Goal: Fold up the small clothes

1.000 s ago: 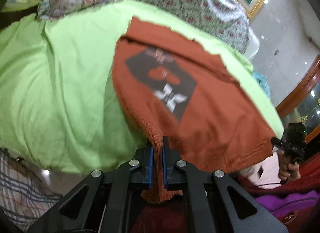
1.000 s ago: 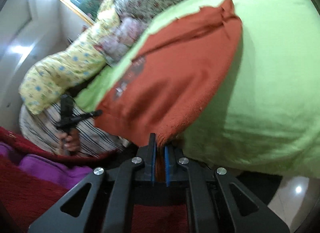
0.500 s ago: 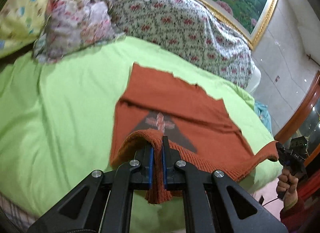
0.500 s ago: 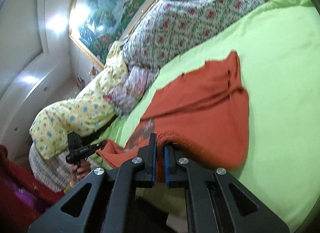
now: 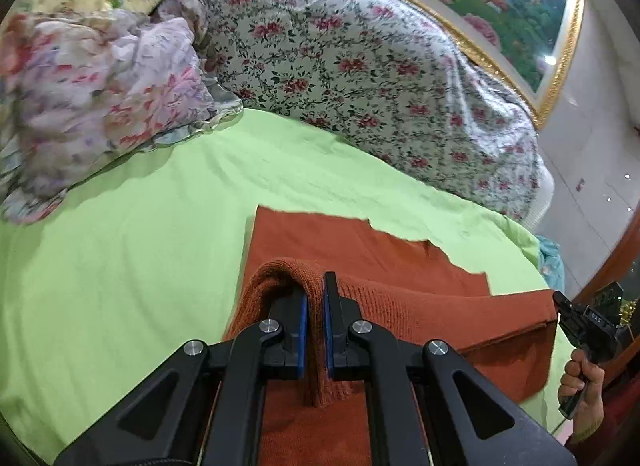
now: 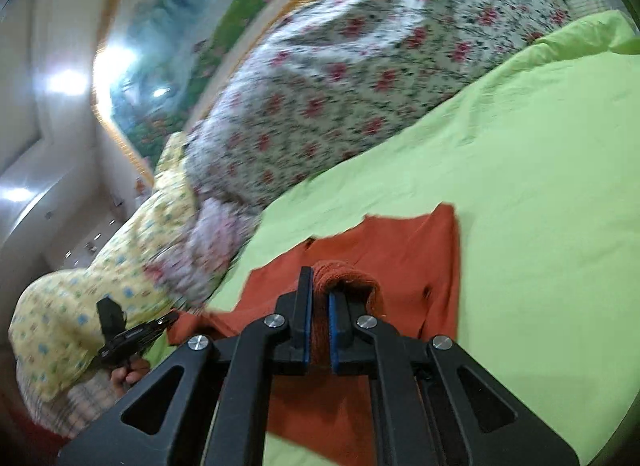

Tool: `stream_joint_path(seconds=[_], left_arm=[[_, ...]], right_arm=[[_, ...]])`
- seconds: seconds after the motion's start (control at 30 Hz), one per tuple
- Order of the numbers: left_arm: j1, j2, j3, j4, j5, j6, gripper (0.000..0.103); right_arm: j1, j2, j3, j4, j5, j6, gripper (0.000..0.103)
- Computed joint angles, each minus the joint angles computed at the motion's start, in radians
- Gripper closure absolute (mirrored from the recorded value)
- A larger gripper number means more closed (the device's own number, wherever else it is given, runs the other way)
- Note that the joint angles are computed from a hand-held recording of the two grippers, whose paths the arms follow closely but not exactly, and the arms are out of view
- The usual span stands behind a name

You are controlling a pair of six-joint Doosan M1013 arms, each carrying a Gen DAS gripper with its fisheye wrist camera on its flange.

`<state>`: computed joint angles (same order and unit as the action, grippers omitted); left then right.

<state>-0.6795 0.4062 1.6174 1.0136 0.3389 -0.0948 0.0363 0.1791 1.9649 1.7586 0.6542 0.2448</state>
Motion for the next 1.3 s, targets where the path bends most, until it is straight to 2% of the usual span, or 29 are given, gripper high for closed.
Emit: stream_joint_path(seconds=[0.13,0.33,0.5,0.57,0.63,0.7,0.77,0.83,0.87,0.9,0.93,0.97,1.03,1.07,1.17,1.23,1.3], left_arm=[[0.030,0.080,-0.110,-0.180,0.039,0.208,0.098],[0.076,0.168,-0.210,-0.431,0.060,0.419,0.098],[0.092,0.218,-0.249,-0.575,0.117,0.552,0.095],[0.100,0.218,-0.238,-0.636,0.105,0.591,0.092],[0.108,0.199,-0.211,-0.721,0.075,0.648,0.084],[0.100,0.172,-0.181,-0.726,0.069,0.669,0.075],[0.077,0.143,-0.152,-0.683,0.062,0.686,0.067],[0.054,0.133,-0.139,-0.757,0.038,0.818,0.053],[0.043,0.140,-0.150,-0.835,0.047,0.926,0.052],[0.032,0.157,-0.175,-0.923,0.080,1.054,0.052],[0.020,0.176,-0.205,-0.960,0.125,1.130,0.052],[0.002,0.206,-0.253,-0.944,0.202,1.174,0.052],[-0.027,0.246,-0.320,-0.800,0.312,1.150,0.051],[-0.032,0.255,-0.333,-0.770,0.326,1.153,0.050],[-0.003,0.294,-0.403,-0.819,0.365,1.204,0.048],[0.020,0.330,-0.468,-0.816,0.395,1.194,0.048],[0.040,0.364,-0.538,-0.780,0.438,1.148,0.050]], right_arm=[[0.014,0.069,-0.086,-0.077,-0.074,0.111,0.096],[0.027,0.159,-0.189,-0.294,-0.170,0.376,0.095],[0.035,0.204,-0.236,-0.585,-0.182,0.676,0.094],[0.034,0.211,-0.243,-0.633,-0.176,0.726,0.092],[0.024,0.212,-0.249,-0.648,-0.145,0.772,0.088],[0.019,0.203,-0.246,-0.669,-0.135,0.810,0.081],[0.023,0.165,-0.218,-0.715,-0.194,0.831,0.071],[0.036,0.130,-0.186,-0.703,-0.255,0.777,0.070],[0.045,0.115,-0.168,-0.629,-0.258,0.673,0.070],[0.050,0.112,-0.163,-0.576,-0.230,0.588,0.070],[0.061,0.118,-0.171,-0.575,-0.168,0.534,0.070],[0.076,0.134,-0.189,-0.627,-0.100,0.528,0.070],[0.116,0.176,-0.244,-0.792,0.018,0.567,0.070],[0.134,0.194,-0.268,-0.870,0.051,0.586,0.070],[0.164,0.230,-0.319,-1.060,0.058,0.666,0.070],[0.151,0.256,-0.357,-1.080,0.058,0.713,0.070],[0.154,0.270,-0.388,-1.199,-0.004,0.849,0.070]])
